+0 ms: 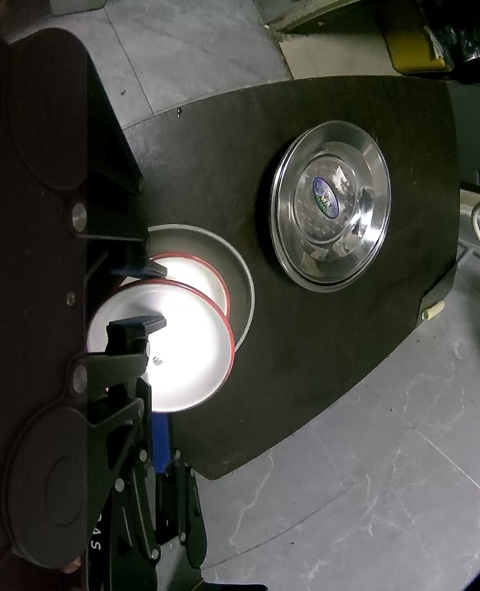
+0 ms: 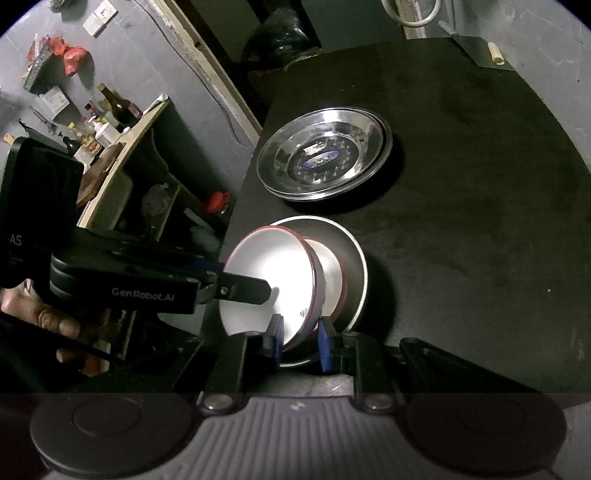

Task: Organize plates and bowls
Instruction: 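Lower the white bowl into the steel mixing bowl with both tools, then open both tools and release the white bowl inside the steel bowl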

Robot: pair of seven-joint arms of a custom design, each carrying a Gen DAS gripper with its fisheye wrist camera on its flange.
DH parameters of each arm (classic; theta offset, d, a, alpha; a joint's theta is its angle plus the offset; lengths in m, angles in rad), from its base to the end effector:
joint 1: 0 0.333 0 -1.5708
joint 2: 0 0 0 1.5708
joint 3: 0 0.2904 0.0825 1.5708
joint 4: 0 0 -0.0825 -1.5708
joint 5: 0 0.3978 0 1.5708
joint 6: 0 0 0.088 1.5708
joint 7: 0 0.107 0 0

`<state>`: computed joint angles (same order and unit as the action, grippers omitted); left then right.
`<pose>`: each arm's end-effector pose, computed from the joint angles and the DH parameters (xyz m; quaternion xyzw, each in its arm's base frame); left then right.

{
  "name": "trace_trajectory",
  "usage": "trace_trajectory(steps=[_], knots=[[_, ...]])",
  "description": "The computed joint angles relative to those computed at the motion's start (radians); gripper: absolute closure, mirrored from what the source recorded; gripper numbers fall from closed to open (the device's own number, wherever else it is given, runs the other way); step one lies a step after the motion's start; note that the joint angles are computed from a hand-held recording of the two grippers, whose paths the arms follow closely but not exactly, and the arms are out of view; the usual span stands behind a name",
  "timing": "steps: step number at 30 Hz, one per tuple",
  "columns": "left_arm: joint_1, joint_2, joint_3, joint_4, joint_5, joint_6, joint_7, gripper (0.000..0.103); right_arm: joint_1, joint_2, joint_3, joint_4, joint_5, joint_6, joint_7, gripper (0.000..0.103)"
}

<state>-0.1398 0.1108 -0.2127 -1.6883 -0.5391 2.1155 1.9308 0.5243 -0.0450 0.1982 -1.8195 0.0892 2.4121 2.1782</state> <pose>0.5927 -0.2372 0.5369 0.4879 -0.8200 0.2900 0.0737 0.4560 0.4056 0.5930 -0.6945 0.6470 -0.0034 0.3147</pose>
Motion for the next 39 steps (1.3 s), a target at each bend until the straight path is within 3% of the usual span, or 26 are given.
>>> trace_trajectory(steps=[15, 39], knots=[[-0.007, -0.014, 0.0, -0.014, 0.024, 0.017, -0.025, 0.078, -0.002, -0.002, -0.003, -0.011, 0.017, 0.02, -0.023, 0.079], [-0.013, -0.006, -0.002, -0.004, 0.042, 0.014, -0.02, 0.072, -0.009, 0.024, -0.009, 0.021, 0.056, -0.019, -0.069, 0.076]])
